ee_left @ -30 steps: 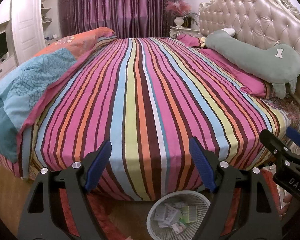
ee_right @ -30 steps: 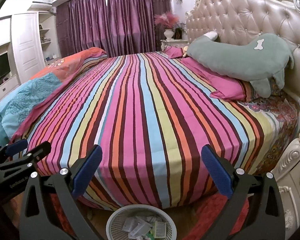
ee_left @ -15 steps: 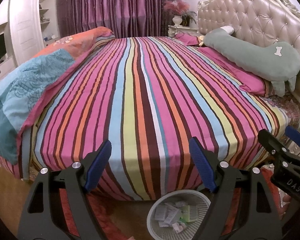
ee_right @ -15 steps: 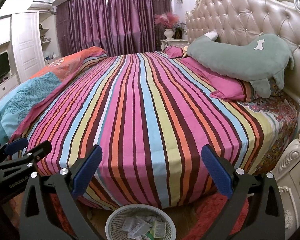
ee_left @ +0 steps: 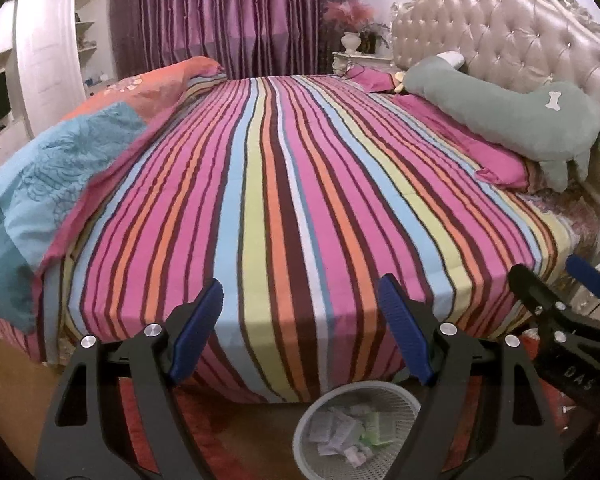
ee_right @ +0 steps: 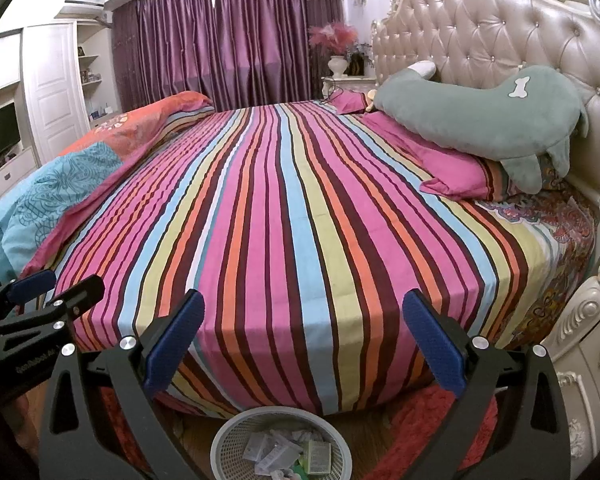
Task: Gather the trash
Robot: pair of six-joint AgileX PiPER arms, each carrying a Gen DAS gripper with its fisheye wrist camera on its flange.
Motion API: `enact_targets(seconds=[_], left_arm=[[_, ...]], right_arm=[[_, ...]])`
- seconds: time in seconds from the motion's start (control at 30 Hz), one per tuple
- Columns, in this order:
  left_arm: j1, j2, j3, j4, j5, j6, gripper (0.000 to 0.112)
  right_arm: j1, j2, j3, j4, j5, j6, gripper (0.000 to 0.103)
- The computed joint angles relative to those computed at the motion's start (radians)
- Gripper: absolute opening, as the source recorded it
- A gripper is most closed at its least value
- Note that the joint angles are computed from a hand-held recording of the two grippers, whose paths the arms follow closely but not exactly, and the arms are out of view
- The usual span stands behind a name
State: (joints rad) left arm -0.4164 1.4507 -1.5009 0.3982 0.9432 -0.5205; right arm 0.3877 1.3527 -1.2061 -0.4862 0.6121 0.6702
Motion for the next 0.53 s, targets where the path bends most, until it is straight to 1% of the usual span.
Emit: enact_targets(seconds=[0.07, 0.17, 0.27, 0.4, 0.53], left_arm=[[0.006, -0.002, 0.000, -0.018, -0.010, 0.012, 0.078], [0.002, -0.010, 0.008, -0.005, -0.020, -0.005, 0.078], [0.007, -0.011, 0.006, -0.018, -0.019, 0.005, 0.078], [-0.009, 0.004, -0.014, 0.008, 0.020, -0.001, 0.078], [-0.012, 0.013, -0.025, -0.001, 0.023, 0.004, 0.078]], right_arm=[[-0.001, 0.000, 0.000, 0.001, -0.001, -0.002, 0.095], [-0.004, 0.000, -0.001, 0.008, -0.002, -0.010, 0.095], [-0.006, -0.002, 0.003, 0.006, -0.005, -0.005, 0.095], [-0.006, -0.004, 0.010, 0.003, -0.008, 0.008, 0.095], [-0.008, -0.005, 0.011, 0.005, -0.009, 0.004, 0.095]])
